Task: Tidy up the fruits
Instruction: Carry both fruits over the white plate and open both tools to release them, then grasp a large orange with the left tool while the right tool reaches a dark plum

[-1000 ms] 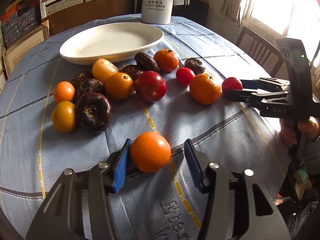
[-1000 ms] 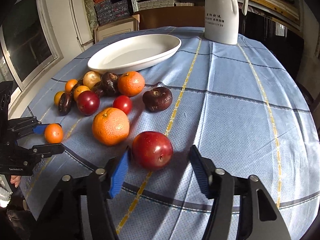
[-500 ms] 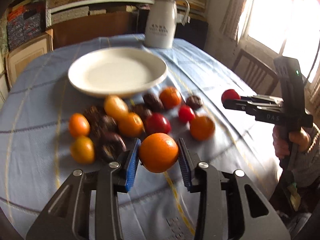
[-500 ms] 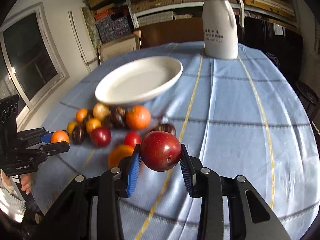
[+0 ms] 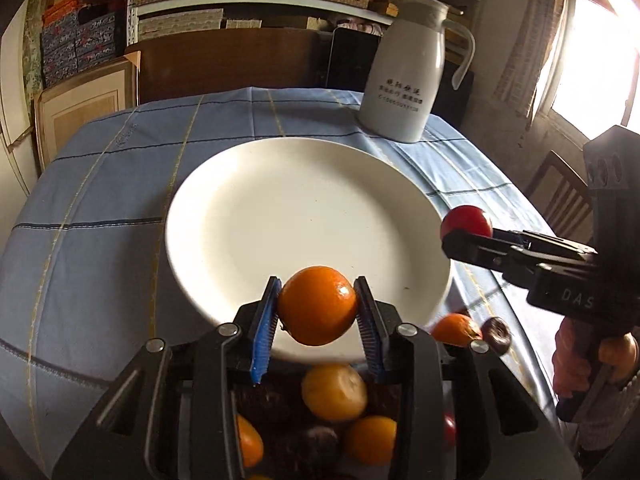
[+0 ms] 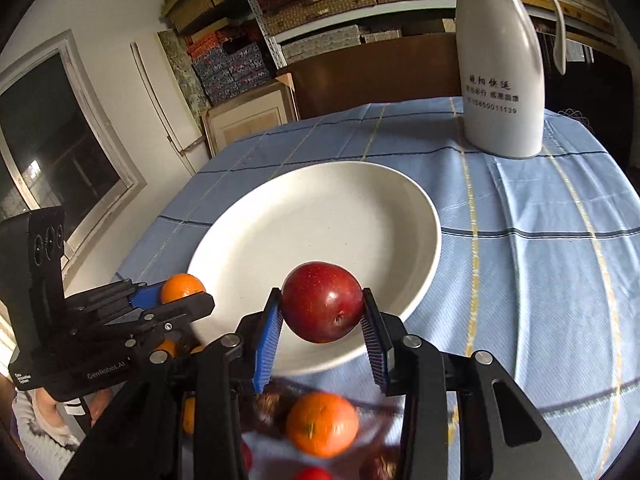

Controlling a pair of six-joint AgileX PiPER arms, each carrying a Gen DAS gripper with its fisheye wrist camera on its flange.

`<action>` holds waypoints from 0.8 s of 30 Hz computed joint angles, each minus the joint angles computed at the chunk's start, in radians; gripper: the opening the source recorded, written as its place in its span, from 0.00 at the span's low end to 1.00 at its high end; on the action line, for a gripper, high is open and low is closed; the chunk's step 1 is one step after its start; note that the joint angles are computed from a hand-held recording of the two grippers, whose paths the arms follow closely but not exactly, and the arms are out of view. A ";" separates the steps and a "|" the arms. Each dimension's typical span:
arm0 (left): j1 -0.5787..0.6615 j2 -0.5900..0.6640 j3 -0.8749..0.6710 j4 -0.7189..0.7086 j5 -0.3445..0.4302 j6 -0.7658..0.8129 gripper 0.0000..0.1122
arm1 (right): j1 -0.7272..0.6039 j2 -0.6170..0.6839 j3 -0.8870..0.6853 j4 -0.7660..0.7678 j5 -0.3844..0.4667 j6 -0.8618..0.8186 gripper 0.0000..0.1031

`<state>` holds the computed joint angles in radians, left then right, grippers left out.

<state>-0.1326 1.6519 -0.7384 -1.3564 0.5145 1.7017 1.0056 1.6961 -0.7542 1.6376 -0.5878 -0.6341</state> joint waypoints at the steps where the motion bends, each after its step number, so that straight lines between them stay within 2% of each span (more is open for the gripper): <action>1: 0.001 0.021 -0.006 -0.034 0.003 0.030 0.37 | -0.005 0.014 -0.009 0.003 -0.002 -0.002 0.44; 2: 0.002 0.028 -0.008 -0.050 0.005 0.043 0.46 | -0.005 0.025 -0.015 -0.001 -0.012 0.009 0.57; 3: 0.011 0.041 -0.007 -0.081 0.015 0.071 0.52 | 0.001 0.033 -0.012 -0.016 -0.035 0.035 0.61; 8: 0.064 0.052 -0.004 -0.088 0.048 0.114 0.54 | 0.036 0.009 0.042 -0.094 -0.082 0.122 0.61; 12: 0.161 0.055 -0.033 -0.061 0.111 0.073 0.63 | 0.029 0.004 0.078 -0.148 -0.076 0.208 0.62; 15: 0.196 0.053 -0.043 -0.073 0.102 0.082 0.64 | 0.017 0.014 0.082 -0.158 -0.060 0.228 0.62; 19: 0.223 0.048 -0.033 -0.096 0.098 0.115 0.64 | 0.040 0.013 0.092 -0.159 -0.088 0.247 0.62; 24: 0.273 0.000 0.094 -0.228 0.070 0.356 0.64 | 0.143 -0.017 0.161 -0.108 -0.218 0.349 0.62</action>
<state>0.1408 1.6516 -0.6442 -1.5847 0.5842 2.0575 1.1483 1.6786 -0.5930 1.5297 -0.8056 -0.2848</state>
